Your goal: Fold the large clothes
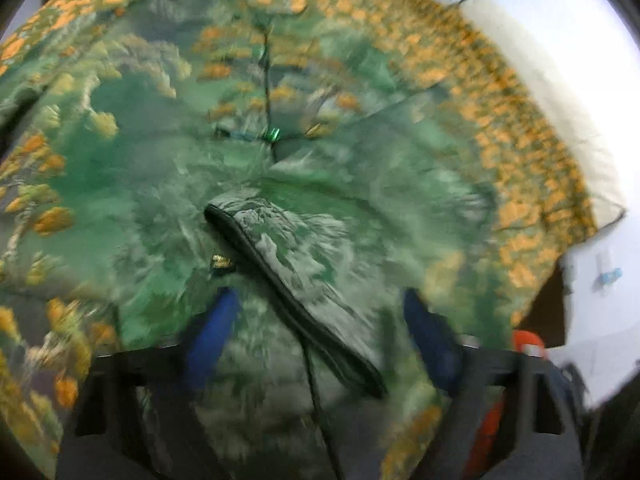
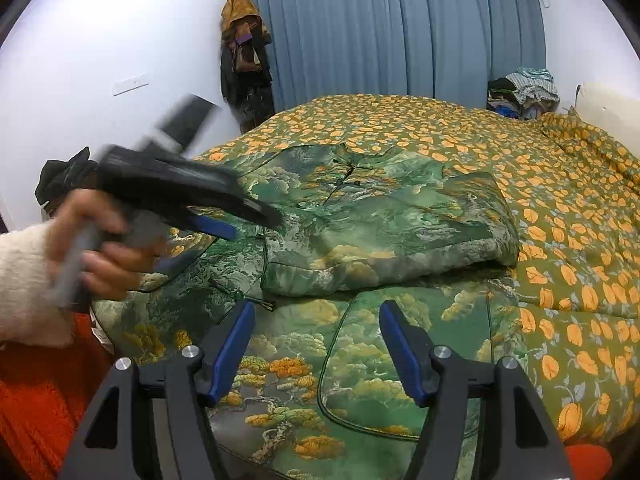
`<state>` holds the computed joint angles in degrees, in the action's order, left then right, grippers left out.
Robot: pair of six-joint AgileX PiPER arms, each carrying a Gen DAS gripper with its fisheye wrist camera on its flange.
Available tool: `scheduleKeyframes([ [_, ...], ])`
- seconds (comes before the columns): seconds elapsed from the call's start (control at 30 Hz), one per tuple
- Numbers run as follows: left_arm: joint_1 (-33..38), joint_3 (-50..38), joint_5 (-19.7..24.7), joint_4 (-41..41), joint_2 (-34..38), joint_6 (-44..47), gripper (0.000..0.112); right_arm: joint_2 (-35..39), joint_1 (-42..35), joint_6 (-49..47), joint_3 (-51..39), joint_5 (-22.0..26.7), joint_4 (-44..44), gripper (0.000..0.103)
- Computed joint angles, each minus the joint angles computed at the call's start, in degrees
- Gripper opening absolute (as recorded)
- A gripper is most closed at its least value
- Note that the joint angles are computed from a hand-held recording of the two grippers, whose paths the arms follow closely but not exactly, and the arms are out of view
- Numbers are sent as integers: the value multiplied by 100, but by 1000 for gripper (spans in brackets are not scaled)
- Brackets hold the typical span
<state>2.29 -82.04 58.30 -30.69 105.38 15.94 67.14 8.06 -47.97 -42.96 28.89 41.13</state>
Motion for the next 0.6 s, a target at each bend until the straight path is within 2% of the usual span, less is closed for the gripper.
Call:
scheduleKeyframes([
  [0.03,-103,-33,-55,168,47,-159,61,-5,-44,-103,18,26,102,66],
  [0.13,-297,21,-266,590,-57,-511,35,-25,-112,-310,136,30,261,66],
  [0.17,-318,59,-314,676,-115,-553,17,-2,-127,-377,154,25,310,66],
  [0.2,-333,7,-291,775,-111,-611,13,3,-124,-405,180,-1,336,66],
  [0.3,-298,-67,-139,776,-225,-648,8,52,-180,-573,186,1,540,66],
  [0.43,-241,-299,49,676,-358,-501,7,18,-267,-655,217,-57,688,66],
  [0.6,-98,-1552,370,993,-11,-437,7,92,-454,-671,182,-52,772,66],
])
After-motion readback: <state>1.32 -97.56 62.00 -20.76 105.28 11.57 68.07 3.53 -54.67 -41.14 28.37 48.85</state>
